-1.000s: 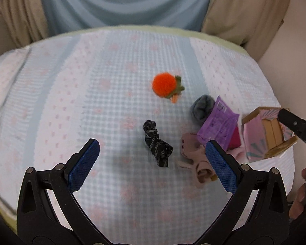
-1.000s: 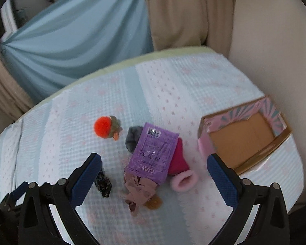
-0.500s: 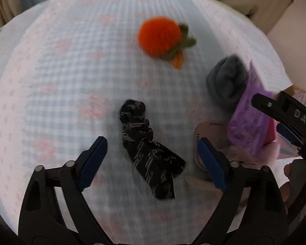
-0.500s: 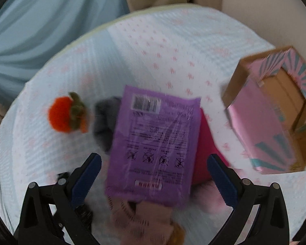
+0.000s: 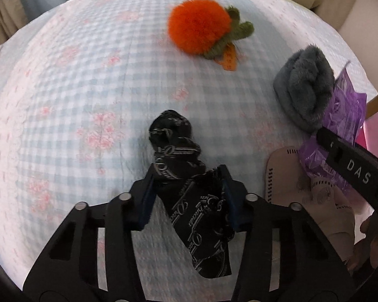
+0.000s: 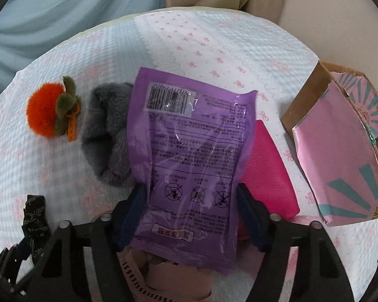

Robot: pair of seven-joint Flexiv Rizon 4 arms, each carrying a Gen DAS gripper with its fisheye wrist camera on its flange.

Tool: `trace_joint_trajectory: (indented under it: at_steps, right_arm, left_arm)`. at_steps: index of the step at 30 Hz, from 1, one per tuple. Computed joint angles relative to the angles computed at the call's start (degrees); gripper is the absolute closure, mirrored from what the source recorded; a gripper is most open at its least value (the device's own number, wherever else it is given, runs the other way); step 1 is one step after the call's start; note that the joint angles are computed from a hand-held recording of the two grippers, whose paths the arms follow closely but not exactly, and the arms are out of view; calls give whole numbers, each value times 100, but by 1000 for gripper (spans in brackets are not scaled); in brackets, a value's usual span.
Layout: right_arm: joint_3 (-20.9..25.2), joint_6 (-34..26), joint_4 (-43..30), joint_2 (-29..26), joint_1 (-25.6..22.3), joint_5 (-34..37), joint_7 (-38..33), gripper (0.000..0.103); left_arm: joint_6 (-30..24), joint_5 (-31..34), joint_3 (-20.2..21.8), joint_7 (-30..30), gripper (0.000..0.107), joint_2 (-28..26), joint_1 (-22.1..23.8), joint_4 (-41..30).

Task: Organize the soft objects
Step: 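Grasp the black scrunchie with the left tool while the right tool grasps the purple packet, then carry the scrunchie and packet over the cardboard box with both tools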

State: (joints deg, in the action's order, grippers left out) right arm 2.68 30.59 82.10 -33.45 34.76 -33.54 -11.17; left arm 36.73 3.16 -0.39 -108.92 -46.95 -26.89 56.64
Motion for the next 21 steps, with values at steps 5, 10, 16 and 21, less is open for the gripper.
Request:
trace_joint_trajectory:
  at_steps: [5, 10, 16, 21]
  right_arm:
    - [0, 51, 9, -20, 18, -91, -138, 54]
    - [2, 389, 170, 70, -13, -206, -256, 68]
    - [-24, 1048, 590, 328, -103, -280, 63, 73]
    - [-40, 1287, 863, 579, -127, -465, 322, 74]
  left_arm:
    - [14, -9, 8, -42, 73, 24, 16, -10]
    - [166, -44, -5, -121, 76, 147, 61, 194]
    - [281, -55, -28, -163, 76, 228, 56, 254]
    - [471, -24, -39, -105, 77, 467, 50, 456]
